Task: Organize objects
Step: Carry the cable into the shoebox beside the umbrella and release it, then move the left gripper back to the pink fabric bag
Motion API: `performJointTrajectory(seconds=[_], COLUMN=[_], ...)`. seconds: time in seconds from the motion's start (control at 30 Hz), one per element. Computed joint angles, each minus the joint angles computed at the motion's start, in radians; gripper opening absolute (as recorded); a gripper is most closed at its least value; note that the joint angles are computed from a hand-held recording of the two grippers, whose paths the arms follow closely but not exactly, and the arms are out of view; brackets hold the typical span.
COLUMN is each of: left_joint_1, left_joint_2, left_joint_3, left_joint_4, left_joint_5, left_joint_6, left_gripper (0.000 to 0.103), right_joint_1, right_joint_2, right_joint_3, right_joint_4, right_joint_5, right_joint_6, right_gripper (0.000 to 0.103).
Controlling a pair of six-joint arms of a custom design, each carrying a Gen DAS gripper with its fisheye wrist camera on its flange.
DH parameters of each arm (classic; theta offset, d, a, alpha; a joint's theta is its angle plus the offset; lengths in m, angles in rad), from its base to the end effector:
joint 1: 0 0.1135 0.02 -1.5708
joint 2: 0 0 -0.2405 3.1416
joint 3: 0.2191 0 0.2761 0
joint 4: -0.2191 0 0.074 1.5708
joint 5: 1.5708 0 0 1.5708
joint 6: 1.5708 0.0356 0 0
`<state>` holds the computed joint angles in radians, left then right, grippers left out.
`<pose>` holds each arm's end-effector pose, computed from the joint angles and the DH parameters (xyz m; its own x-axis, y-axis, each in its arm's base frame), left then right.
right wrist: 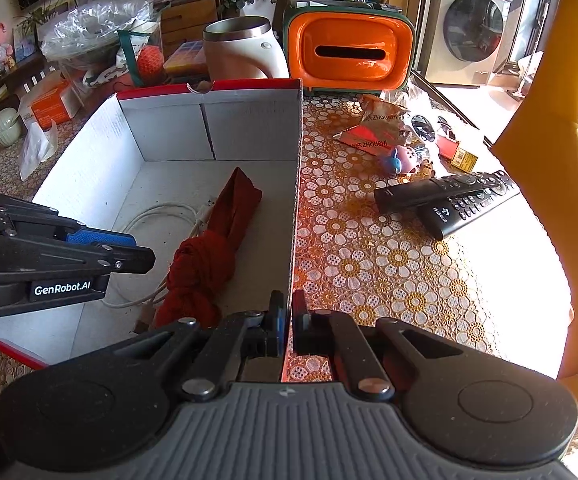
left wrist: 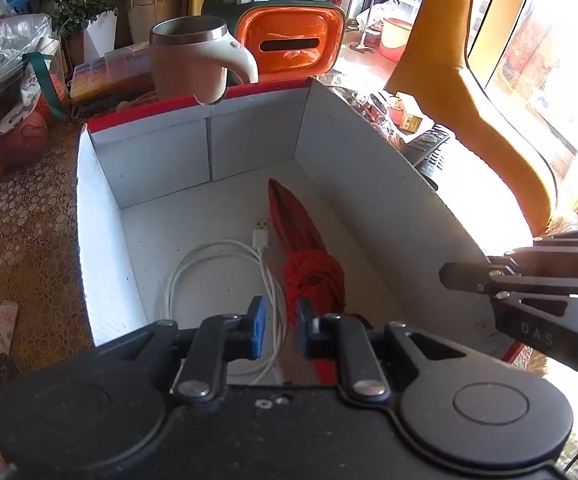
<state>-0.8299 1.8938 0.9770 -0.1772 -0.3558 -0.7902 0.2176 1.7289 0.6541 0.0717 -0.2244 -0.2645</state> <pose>0.2502 -0.2552 0.0688 -0.8367 -0.0720 -0.5428 -0.0153 0.9940 -0.1083 0.2886 0.0719 0.0509 -0.7091 -0.4178 -0.5680 -0.5311 0.8463 0.0405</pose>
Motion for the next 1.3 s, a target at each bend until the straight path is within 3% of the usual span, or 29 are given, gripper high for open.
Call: performJointTrajectory(seconds=[0.3,0.67,1.07,1.13,1.3], left_joint_1=[-0.048,-0.133,-0.137,-0.124,-0.085], left_joint_2=[-0.282,-0.604,-0.902,-0.933,-0.99], left_joint_3=[-0.185,-0.362,-0.551,-0.576,-0.633], left_joint_4=[-0.043,-0.21,-0.405,-0.427,-0.437], left_joint_5=[-0.068,-0.168,-0.233,-0.24,-0.243], left_joint_6=[-0.042,-0.144,-0.29,-0.299,-0.299], left_gripper=[0.016,0.022,0.04,0.05,0.063], right_joint_1=[0.01,0.021,0.03,0.032,0.033], right_joint_2=[-0.005,-0.012,-0.014,-0.015,-0.015], right_joint_3=[0.002,0.0,0.0,-0.002,-0.001], right_joint_4=[-0.007,-0.015,-0.02,-0.017,-0.019], right_joint_5=[0.016,0.032,0.044,0.047,0.047], right_joint_6=[0.001,0.005,0.008,0.008,0.01], right_gripper=[0.003,0.003,0.003,0.003,0.003])
